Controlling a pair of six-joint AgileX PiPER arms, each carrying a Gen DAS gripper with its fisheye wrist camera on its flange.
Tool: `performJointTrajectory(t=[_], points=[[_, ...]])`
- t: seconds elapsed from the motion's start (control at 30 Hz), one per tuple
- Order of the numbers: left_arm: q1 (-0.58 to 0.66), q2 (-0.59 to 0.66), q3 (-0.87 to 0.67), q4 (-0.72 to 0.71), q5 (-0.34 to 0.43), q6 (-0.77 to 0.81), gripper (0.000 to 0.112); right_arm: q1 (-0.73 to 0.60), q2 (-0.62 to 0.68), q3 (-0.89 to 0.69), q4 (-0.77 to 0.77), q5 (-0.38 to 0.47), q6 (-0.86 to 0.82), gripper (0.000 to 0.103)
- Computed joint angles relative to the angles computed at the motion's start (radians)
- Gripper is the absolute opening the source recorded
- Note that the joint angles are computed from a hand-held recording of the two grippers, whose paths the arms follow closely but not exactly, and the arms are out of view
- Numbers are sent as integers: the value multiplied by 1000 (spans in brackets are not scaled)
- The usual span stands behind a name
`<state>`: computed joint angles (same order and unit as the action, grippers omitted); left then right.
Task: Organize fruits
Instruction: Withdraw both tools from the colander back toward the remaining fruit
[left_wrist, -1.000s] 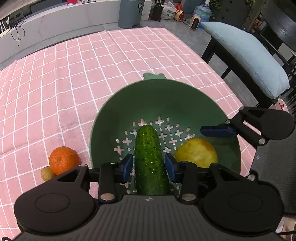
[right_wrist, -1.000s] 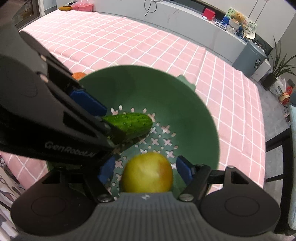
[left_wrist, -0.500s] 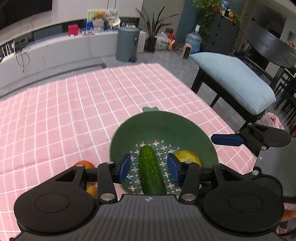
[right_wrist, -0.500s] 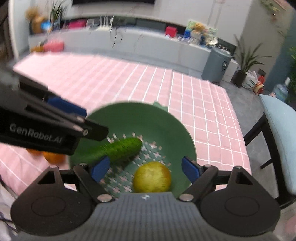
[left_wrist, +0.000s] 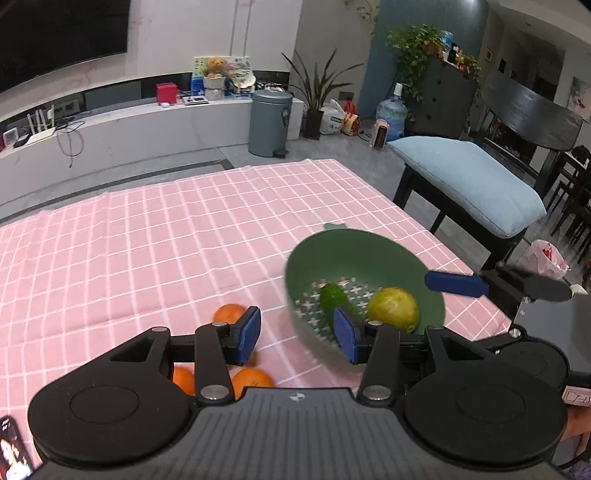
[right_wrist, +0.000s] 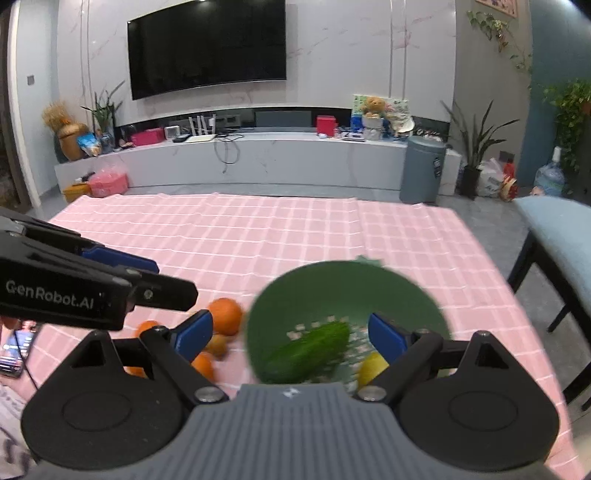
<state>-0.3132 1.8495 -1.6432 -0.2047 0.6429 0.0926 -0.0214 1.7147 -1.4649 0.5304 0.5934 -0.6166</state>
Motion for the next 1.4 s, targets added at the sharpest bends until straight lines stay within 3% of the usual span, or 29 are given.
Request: performJointTrajectory(t=[0.33,0.57,0.73,1.03,1.4], points=[[126,-84,193,-134,-57,162,54,125,-50,145,86,-94,11,87],[207,-88,301,-385,-115,363,54,177,-19,159,-33,-123,122,87],[235,-62,336,-477,-133,426,54,190,6,170,-57,-136,112,85],[258,-4,320,-433,-106,342,54,224,76,129,-98,-122,123,66],[233,63,261,-358,-50,229,57,223,153,43,-149,-65,200,57]])
